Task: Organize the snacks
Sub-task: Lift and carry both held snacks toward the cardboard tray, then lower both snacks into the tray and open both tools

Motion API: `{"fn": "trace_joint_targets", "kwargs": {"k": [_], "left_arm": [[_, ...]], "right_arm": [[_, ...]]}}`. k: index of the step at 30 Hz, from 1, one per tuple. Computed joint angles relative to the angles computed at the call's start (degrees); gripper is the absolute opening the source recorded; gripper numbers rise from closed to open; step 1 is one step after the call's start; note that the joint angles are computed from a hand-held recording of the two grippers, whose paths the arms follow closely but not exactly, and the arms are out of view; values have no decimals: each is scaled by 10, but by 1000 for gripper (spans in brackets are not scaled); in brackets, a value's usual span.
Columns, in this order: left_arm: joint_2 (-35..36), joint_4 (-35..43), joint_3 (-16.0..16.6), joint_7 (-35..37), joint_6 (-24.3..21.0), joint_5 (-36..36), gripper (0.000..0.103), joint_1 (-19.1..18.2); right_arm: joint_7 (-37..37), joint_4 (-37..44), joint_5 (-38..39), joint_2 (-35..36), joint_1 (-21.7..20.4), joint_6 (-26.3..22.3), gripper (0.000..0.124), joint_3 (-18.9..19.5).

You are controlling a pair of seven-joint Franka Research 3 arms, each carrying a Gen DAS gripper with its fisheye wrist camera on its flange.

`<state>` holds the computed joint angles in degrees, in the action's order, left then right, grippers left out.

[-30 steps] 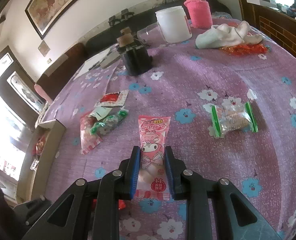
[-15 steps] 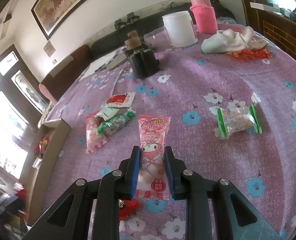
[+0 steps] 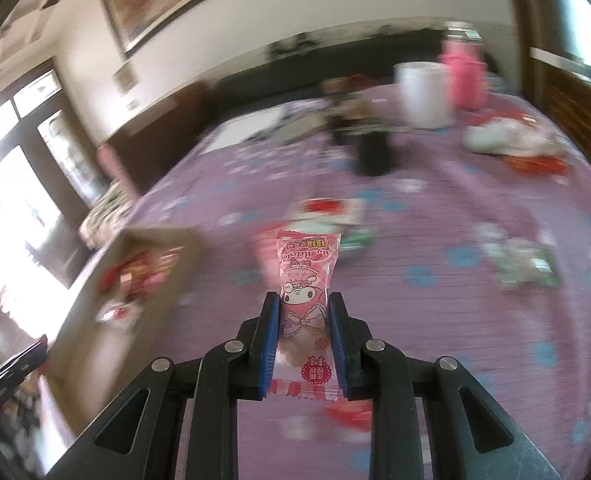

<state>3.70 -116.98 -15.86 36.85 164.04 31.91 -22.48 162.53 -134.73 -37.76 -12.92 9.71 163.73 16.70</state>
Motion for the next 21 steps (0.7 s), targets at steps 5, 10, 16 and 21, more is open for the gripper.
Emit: {"fn": "trace_joint_targets", "kwargs": {"k": [5, 10, 16, 21], "left_arm": [[37, 44, 6, 43, -46, -24, 17, 7], [68, 73, 12, 67, -75, -48, 17, 10], [80, 78, 14, 84, -78, -83, 17, 17], [72, 67, 12, 93, -74, -114, 19, 23]], "right_arm": [[-94, 104, 61, 101, 70, 1, 24, -8], [-197, 188, 145, 185, 127, -8, 24, -16], [-286, 276, 222, 266, 169, -34, 24, -19], [-323, 313, 259, 301, 203, -43, 25, -39]]}}
